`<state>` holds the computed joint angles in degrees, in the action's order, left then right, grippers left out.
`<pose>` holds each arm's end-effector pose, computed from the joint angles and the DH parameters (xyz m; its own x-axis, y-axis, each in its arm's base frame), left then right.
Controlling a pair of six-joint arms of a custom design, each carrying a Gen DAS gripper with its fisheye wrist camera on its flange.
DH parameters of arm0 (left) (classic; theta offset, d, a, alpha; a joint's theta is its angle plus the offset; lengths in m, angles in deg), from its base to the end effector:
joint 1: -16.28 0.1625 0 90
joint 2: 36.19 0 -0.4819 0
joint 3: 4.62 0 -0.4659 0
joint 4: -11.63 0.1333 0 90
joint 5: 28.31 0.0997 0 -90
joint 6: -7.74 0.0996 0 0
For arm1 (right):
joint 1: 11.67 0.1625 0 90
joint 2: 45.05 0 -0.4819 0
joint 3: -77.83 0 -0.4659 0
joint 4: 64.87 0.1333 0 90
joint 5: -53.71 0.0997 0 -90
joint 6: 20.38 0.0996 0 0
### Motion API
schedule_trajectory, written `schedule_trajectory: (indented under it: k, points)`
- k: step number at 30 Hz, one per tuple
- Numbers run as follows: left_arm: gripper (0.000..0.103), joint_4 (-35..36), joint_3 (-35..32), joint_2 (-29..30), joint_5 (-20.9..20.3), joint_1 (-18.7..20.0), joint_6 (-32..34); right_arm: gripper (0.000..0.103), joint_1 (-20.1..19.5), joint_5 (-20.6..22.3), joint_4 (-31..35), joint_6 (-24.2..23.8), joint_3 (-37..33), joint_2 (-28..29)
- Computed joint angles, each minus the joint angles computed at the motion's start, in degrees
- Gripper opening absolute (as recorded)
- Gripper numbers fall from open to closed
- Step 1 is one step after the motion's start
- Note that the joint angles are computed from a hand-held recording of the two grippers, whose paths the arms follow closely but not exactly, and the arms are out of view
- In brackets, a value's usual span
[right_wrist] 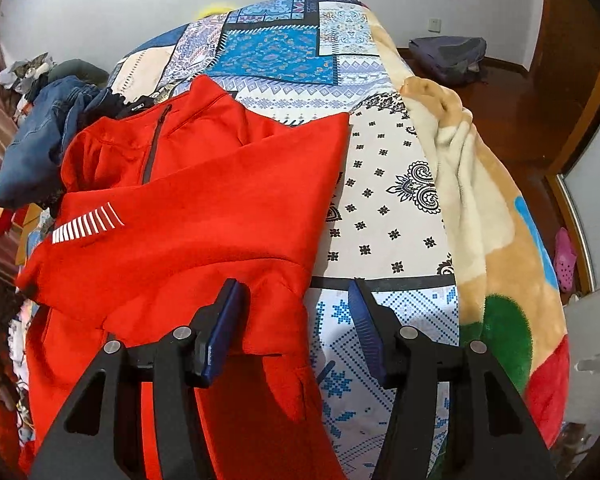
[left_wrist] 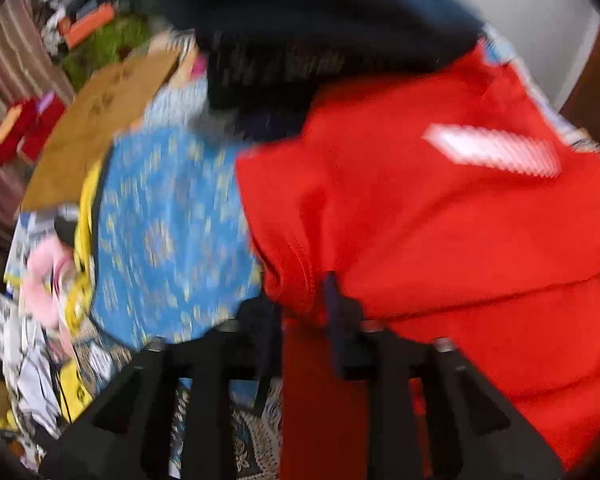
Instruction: Fold large clothes
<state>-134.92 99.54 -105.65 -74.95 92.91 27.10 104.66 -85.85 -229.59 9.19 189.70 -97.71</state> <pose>0.0409 -0.7000 0.3184 -0.6519 0.2234 -0.7246 0.4566 0.8786 -0.1399 0.3372 -0.5518 0.1098 -0.7951 0.3346 0.5059 -0.0403 0.8031 -0.5945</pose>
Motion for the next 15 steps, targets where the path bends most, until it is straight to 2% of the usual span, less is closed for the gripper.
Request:
schedule_trajectory:
  k: [2,3,10,15]
  points:
    - [0.055,-0.39,0.38,0.02,0.58,0.61,-1.07,0.053,0.15,-0.47,0.73,0.3,-0.31,0.23]
    - [0.056,-0.44,0.46,-0.25,0.3,0.79,-1.57,0.054,0.21,-0.64,1.18,0.51,-0.45,0.27]
    - [0.056,0.46,-0.4,-2.17,-1.04,-1.15,-1.16,0.054,0.52,-0.44,4.33,1.6,-1.6,-0.2]
    - [0.056,-2.05,-1.66,-3.09,-5.25,-4.19,2.15,0.054,1.96,-2.04,3.12,-1.92,-3.47,-0.02]
